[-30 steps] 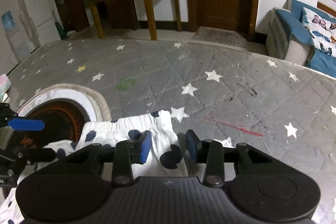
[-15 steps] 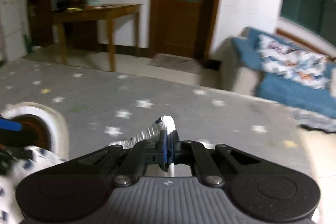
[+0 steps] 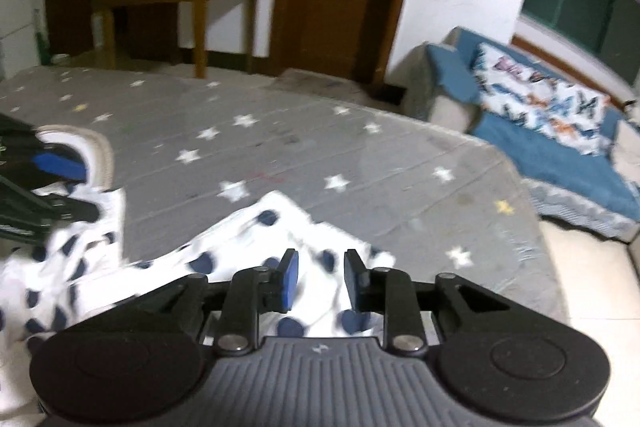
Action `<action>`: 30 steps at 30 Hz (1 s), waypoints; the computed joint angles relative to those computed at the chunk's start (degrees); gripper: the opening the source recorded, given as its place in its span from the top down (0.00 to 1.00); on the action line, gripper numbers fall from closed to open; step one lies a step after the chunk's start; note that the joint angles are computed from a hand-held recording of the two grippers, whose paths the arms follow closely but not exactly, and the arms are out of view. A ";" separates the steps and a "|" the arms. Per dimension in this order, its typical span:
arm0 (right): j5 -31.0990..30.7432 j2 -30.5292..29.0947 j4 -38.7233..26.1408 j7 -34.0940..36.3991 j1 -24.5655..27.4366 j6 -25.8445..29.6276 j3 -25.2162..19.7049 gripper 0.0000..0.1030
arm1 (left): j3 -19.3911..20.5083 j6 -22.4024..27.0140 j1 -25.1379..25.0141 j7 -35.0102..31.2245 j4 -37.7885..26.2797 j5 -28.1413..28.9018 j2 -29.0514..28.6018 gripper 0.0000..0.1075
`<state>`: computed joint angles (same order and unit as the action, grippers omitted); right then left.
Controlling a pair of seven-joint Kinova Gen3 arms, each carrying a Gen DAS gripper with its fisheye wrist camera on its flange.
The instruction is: Fold clothes
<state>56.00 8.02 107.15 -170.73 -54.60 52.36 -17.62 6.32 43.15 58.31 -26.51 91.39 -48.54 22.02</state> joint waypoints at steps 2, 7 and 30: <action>-1.35 0.00 0.10 1.03 0.76 -2.33 0.08 0.74 | 0.64 -1.42 -1.05 -2.21 0.11 0.62 -0.08 0.64; -3.46 0.57 0.48 1.54 2.07 -6.65 1.11 0.66 | 0.40 -3.67 -1.23 -6.67 -0.07 1.25 0.48 0.94; 2.27 5.22 -0.18 -0.17 2.84 -15.46 6.74 0.42 | -4.14 9.01 -2.06 11.75 -2.98 -6.05 3.66 1.00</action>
